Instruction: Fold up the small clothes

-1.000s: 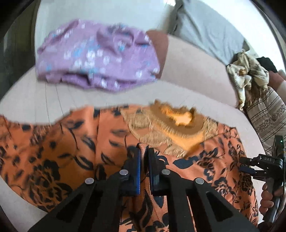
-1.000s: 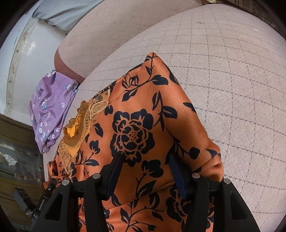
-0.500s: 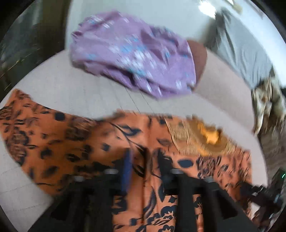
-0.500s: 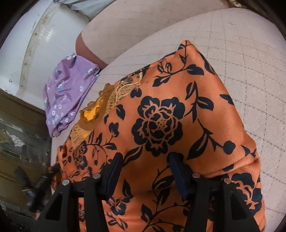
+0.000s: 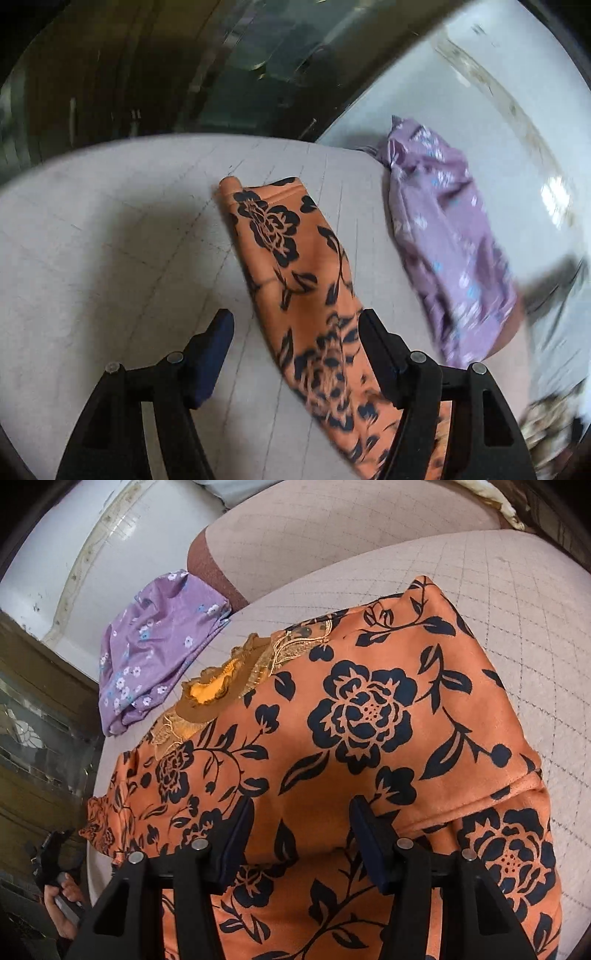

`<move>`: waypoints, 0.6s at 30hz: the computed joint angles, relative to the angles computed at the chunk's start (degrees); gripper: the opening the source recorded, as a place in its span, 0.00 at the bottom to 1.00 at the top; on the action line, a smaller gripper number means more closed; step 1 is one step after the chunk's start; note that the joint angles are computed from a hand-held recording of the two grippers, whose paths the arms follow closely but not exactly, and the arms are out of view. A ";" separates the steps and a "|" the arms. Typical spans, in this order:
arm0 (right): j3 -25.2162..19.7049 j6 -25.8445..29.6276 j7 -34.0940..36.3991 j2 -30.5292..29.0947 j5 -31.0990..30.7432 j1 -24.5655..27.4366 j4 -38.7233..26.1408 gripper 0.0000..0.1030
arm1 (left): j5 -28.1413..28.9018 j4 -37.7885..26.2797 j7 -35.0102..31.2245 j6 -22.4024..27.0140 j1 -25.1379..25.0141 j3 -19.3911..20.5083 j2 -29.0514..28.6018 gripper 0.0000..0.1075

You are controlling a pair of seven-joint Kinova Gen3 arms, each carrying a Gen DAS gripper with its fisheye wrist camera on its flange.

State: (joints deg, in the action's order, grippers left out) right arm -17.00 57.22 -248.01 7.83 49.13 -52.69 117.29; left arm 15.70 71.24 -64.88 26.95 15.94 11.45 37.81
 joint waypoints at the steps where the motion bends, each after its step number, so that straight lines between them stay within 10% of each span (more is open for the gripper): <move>1: 0.07 0.05 0.64 0.19 -0.21 0.17 -0.28 0.56 | 1.48 -0.47 -1.89 -0.11 -2.31 2.46 1.01 0.65; 4: 0.48 -0.53 1.39 0.61 -0.19 0.55 -0.49 0.57 | 4.85 -2.83 -5.11 -0.20 -5.17 5.96 4.34 0.63; 11: 2.00 -0.79 7.84 2.04 -1.42 1.84 -2.50 0.57 | 5.41 -12.57 -4.79 4.93 -3.23 2.93 10.23 0.08; 18: 2.64 -1.48 5.53 1.28 0.04 1.57 -1.51 0.58 | -1.59 -10.85 -6.48 1.01 2.81 -0.36 4.80 0.05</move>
